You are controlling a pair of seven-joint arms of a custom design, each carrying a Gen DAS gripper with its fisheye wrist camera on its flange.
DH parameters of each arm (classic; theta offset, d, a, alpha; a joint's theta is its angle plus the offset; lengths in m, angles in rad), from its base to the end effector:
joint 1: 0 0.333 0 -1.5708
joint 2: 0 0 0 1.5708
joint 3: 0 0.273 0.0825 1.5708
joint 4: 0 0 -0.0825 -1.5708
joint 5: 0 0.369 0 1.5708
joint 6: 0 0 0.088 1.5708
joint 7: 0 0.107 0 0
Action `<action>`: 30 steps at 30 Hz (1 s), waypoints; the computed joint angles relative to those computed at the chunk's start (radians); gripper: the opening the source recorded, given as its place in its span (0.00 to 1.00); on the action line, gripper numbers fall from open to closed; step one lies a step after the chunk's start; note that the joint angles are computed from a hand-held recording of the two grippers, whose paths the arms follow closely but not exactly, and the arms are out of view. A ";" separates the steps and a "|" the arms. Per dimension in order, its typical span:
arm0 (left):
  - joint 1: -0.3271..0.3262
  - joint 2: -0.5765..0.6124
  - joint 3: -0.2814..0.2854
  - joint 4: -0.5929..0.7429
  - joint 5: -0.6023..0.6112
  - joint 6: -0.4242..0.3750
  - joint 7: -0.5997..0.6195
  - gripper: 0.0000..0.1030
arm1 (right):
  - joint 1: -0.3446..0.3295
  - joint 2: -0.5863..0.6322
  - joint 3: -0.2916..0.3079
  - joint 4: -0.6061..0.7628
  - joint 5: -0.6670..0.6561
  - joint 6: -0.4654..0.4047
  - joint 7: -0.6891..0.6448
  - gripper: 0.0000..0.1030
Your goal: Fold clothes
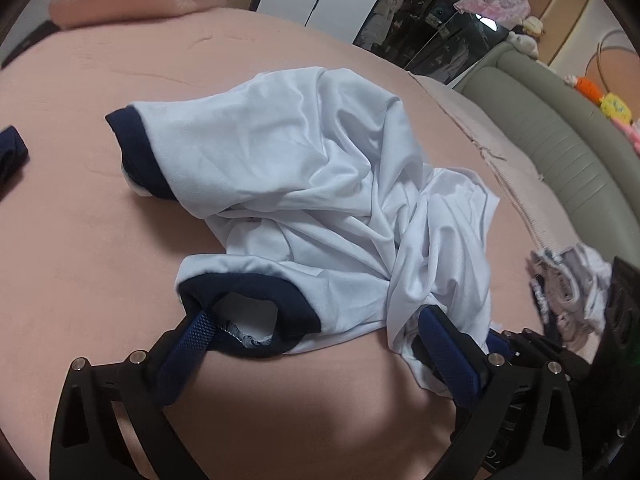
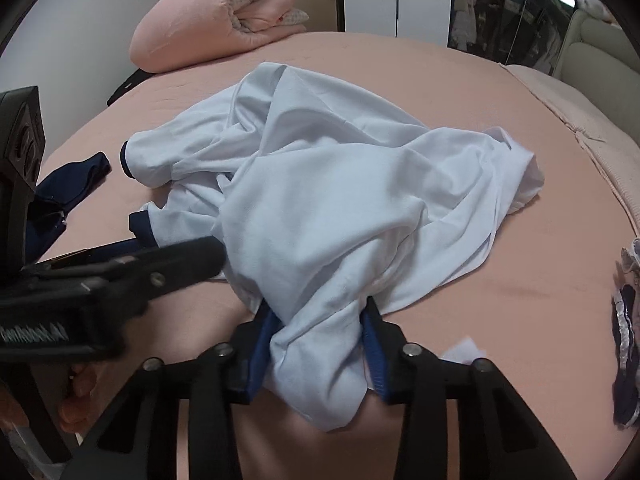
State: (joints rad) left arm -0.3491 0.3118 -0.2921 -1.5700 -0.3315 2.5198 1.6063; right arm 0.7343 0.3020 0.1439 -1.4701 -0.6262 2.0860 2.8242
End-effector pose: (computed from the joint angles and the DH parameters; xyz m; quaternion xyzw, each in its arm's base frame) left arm 0.5538 -0.3792 0.5065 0.5057 -0.7856 0.3564 0.0086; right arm 0.4504 0.4786 0.5113 -0.6160 0.7247 -0.2166 0.2200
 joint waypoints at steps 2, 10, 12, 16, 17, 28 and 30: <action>-0.005 0.005 0.000 0.015 -0.004 0.003 -0.028 1.00 | -0.005 -0.008 -0.001 -0.010 0.006 0.006 0.005 0.30; -0.045 0.049 0.046 0.117 0.158 -0.100 -0.126 0.43 | 0.003 -0.021 -0.009 0.031 -0.052 -0.152 -0.010 0.14; -0.055 0.058 0.050 0.133 0.202 -0.110 -0.130 0.29 | -0.005 -0.032 -0.012 0.028 -0.060 -0.159 0.008 0.14; -0.065 0.068 0.055 0.147 0.237 -0.100 -0.171 0.13 | 0.001 -0.042 -0.014 0.049 -0.111 -0.261 0.000 0.13; -0.063 0.073 0.053 0.156 0.235 -0.105 -0.174 0.12 | 0.001 -0.065 -0.014 0.026 -0.126 -0.292 -0.006 0.13; -0.032 -0.030 0.063 0.061 0.276 -0.033 -0.192 0.10 | -0.082 -0.195 0.026 -0.134 -0.119 -0.382 0.097 0.10; -0.035 -0.011 0.061 0.087 0.272 -0.042 -0.224 0.10 | -0.093 -0.204 0.031 -0.141 -0.125 -0.402 0.098 0.10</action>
